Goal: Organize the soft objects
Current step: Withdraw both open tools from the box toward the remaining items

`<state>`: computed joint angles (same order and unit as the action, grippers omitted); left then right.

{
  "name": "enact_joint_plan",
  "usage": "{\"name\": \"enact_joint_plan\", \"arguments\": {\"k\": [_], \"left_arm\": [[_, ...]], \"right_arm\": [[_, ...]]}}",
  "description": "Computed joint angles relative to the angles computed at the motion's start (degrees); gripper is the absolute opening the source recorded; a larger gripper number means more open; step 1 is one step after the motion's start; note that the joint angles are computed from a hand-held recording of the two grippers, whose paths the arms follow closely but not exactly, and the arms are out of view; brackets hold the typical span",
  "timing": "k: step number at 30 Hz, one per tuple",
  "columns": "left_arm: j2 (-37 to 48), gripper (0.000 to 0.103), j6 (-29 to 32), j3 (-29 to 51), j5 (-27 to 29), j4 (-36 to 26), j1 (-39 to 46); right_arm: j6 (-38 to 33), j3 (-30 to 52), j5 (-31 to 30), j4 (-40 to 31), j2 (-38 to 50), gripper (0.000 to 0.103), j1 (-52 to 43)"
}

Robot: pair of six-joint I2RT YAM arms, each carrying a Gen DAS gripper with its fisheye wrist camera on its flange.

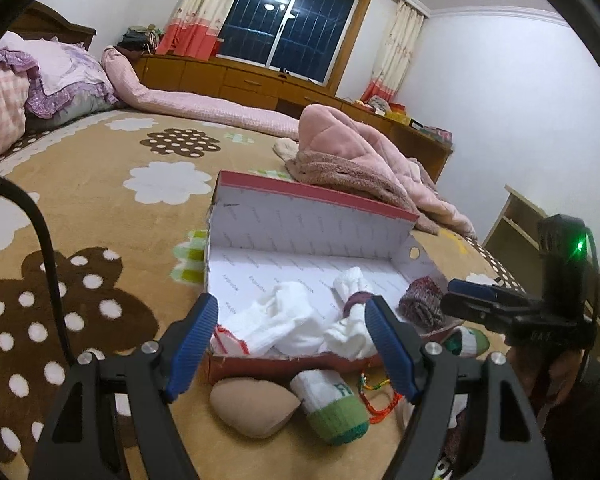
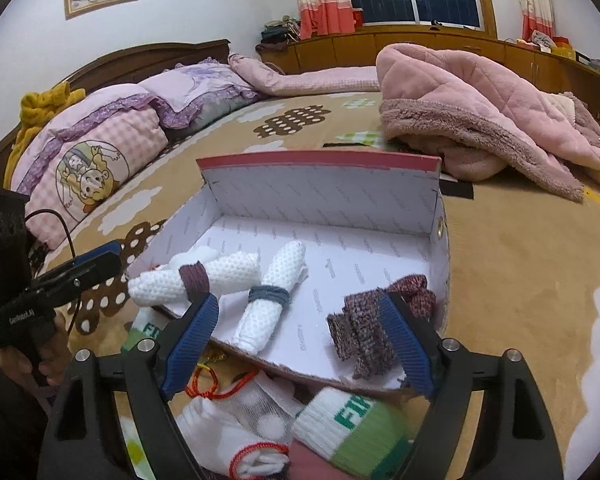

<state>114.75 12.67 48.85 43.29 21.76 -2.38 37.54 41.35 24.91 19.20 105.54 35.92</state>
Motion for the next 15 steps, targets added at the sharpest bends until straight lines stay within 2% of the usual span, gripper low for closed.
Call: {"name": "enact_joint_plan", "arguments": {"k": [7,10,15], "left_arm": [[-2.5,0.080,3.7,-1.8,-2.0,-3.4,-1.3],[-4.2,0.079,5.1,-2.4,-3.4,-7.1,-1.9],[-8.5,0.080,7.8,-5.6,-2.9,-9.9,-0.9]], "right_arm": [[3.3,0.5,-0.2,-4.1,-0.6,0.085,0.7],[5.5,1.2,-0.6,-7.0,-1.3,0.085,1.5],[8.8,0.6,0.2,-10.8,-4.0,0.085,3.6]]}}
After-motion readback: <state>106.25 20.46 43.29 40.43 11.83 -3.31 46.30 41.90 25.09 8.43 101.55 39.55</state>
